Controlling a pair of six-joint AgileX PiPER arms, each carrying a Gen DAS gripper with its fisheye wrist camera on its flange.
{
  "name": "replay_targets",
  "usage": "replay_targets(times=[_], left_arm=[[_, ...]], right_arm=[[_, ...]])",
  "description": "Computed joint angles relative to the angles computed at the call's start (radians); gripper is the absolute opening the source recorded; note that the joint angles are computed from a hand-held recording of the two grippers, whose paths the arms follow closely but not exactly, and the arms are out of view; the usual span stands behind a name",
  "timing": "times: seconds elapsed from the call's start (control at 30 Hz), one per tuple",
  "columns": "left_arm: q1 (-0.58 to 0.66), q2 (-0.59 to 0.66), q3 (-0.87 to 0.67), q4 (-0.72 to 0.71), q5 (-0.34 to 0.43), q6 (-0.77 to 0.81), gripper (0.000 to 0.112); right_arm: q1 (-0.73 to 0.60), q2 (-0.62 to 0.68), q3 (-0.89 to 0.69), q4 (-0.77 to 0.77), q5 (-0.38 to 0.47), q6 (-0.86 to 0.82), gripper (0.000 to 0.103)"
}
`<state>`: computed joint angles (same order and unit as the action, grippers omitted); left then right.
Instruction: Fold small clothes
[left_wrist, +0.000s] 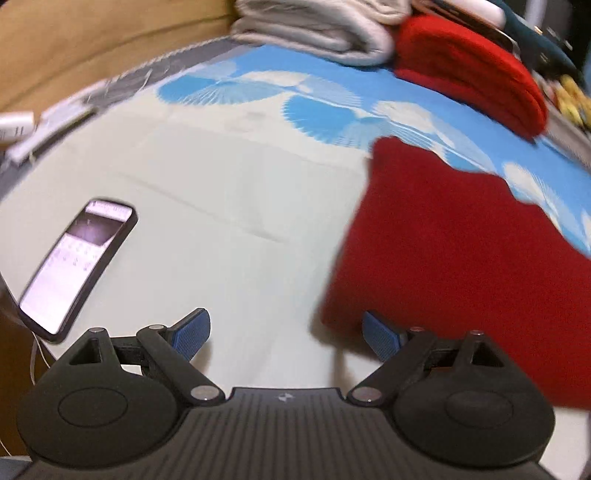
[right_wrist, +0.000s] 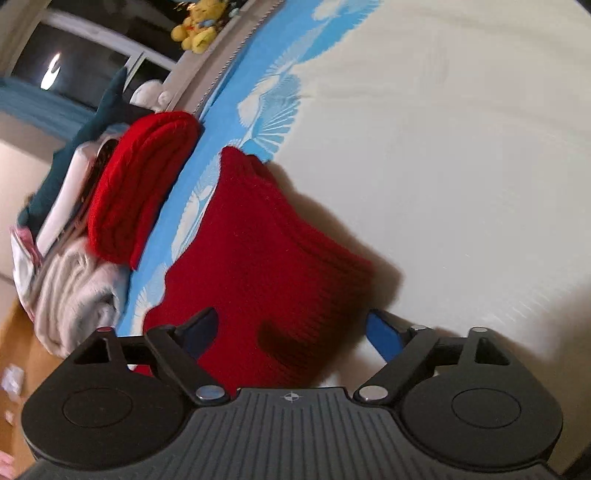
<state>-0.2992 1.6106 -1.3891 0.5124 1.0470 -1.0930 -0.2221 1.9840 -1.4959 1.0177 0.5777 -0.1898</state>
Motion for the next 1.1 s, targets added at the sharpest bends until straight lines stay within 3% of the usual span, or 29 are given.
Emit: replay_targets(times=[0.1, 0.2, 0.23, 0.27, 0.3, 0.33, 0.5, 0.63, 0.8, 0.87, 0.93, 1.0, 1.1], left_arm=[[0.057, 0.047, -0.055, -0.074, 0.019, 0.041, 0.093], [0.064, 0.114, -0.123, -0.087, 0.062, 0.046, 0.095], [0.063, 0.130, -0.139, -0.079, 0.079, 0.039, 0.100], [0.061, 0.144, -0.153, -0.068, 0.096, 0.021, 0.102], [0.066, 0.151, -0.163, -0.073, 0.105, 0.012, 0.103], [0.070, 0.151, -0.160, -0.085, 0.098, 0.001, 0.103], [0.047, 0.190, -0.203, -0.077, 0.127, -0.030, 0.102], [0.015, 0.225, -0.256, -0.078, 0.133, -0.002, 0.102], [0.022, 0.234, -0.276, -0.214, 0.065, 0.105, 0.102], [0.029, 0.239, -0.278, -0.273, 0.037, 0.159, 0.102], [0.025, 0.247, -0.290, -0.281, 0.039, 0.171, 0.102], [0.030, 0.242, -0.303, -0.281, 0.056, 0.170, 0.102], [0.048, 0.171, -0.259, -0.270, 0.022, 0.145, 0.101]], right_arm=[[0.035, 0.016, -0.030, -0.077, -0.040, 0.017, 0.091], [0.035, 0.027, -0.030, -0.027, -0.065, 0.022, 0.091], [0.027, 0.036, -0.036, -0.002, -0.055, 0.026, 0.080], [0.015, 0.051, -0.062, 0.007, -0.020, 0.063, 0.044], [0.006, 0.064, -0.083, 0.015, 0.025, 0.106, 0.022], [0.003, 0.069, -0.098, 0.004, 0.038, 0.129, 0.019], [0.030, 0.011, -0.067, -0.048, -0.048, 0.088, 0.016], [-0.010, 0.011, -0.108, -0.081, 0.015, 0.157, 0.015], [-0.067, -0.036, -0.086, -0.132, 0.027, 0.214, 0.015], [-0.081, -0.041, -0.080, -0.215, 0.000, 0.301, 0.015], [-0.062, -0.022, -0.112, -0.393, -0.017, 0.445, 0.015], [-0.031, 0.002, -0.154, -0.549, -0.005, 0.544, 0.015], [0.051, 0.009, -0.245, -0.807, 0.037, 0.621, 0.015]])
